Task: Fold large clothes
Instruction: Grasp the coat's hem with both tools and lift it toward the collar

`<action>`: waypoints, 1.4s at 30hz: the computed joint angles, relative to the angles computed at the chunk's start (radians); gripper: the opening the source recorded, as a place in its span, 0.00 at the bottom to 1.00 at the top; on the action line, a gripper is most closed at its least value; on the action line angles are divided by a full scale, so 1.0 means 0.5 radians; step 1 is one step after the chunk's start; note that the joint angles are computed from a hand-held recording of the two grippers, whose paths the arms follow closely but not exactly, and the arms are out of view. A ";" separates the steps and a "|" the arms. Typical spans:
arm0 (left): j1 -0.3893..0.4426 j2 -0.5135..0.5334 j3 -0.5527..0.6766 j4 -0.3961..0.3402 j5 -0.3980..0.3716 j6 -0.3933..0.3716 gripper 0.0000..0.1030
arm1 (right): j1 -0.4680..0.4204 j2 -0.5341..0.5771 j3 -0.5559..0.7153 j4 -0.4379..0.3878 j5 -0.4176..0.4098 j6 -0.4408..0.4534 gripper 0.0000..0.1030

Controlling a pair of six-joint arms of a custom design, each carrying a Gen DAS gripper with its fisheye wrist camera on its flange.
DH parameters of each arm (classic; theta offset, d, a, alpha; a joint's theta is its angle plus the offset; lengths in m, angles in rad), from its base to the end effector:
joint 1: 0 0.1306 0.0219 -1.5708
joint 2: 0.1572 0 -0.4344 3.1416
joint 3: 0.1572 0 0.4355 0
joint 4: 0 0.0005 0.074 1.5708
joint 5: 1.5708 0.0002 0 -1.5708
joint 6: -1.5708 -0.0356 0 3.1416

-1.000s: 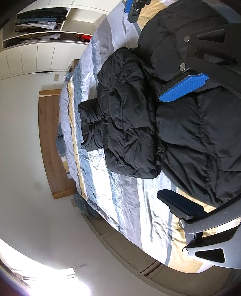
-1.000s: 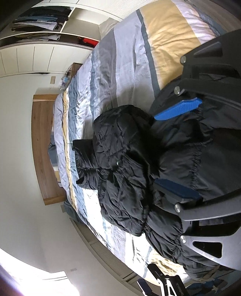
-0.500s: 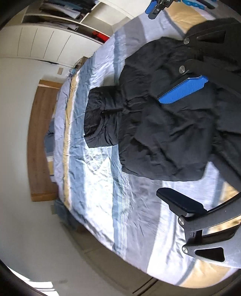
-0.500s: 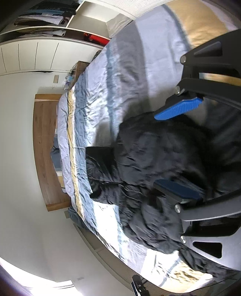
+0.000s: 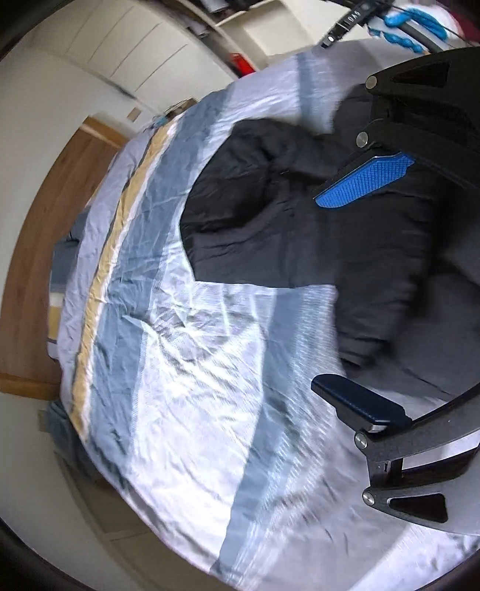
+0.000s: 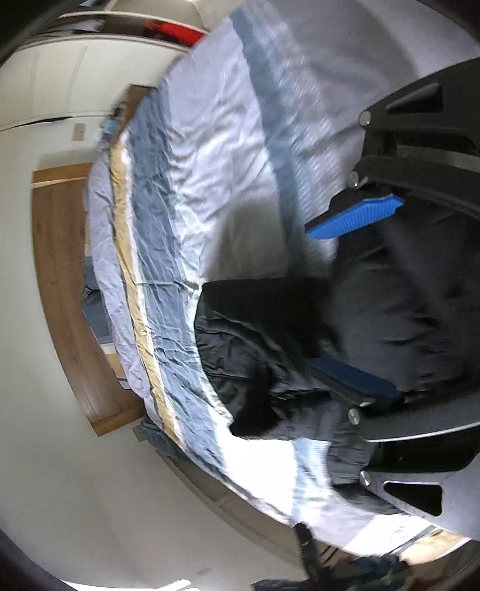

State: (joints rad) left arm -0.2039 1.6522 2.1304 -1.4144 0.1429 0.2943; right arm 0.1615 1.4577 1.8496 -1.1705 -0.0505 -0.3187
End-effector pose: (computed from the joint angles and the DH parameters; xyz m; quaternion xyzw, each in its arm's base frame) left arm 0.5628 -0.1221 0.6650 -0.0206 0.9477 -0.1425 0.2849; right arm 0.5144 0.0851 0.6538 0.0627 0.9202 0.1143 0.3691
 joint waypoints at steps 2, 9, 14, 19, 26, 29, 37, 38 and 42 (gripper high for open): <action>0.005 0.121 0.090 0.040 0.026 0.065 0.87 | -0.027 0.148 0.084 0.048 -0.048 -0.022 0.64; -0.019 0.421 0.291 0.217 0.114 0.172 0.88 | -0.061 0.454 0.197 0.262 -0.171 -0.098 0.64; -0.041 0.541 0.296 0.327 0.165 0.240 0.88 | -0.070 0.595 0.254 0.360 -0.249 -0.108 0.64; -0.052 0.616 0.301 0.333 0.198 0.233 0.51 | -0.076 0.684 0.300 0.387 -0.305 -0.077 0.62; -0.072 0.579 0.259 0.309 0.241 0.252 0.16 | -0.056 0.700 0.362 0.313 -0.320 -0.011 0.15; -0.076 0.521 0.246 0.262 0.226 0.249 0.14 | -0.045 0.656 0.371 0.239 -0.327 0.029 0.12; -0.101 0.139 -0.061 0.274 0.276 0.192 0.14 | -0.027 0.278 0.157 0.205 -0.475 0.070 0.11; -0.106 0.070 -0.131 0.282 0.280 0.186 0.14 | -0.024 0.194 0.091 0.226 -0.502 0.079 0.11; -0.115 -0.214 -0.423 0.324 0.332 0.176 0.14 | -0.007 -0.101 -0.132 0.233 -0.565 0.131 0.11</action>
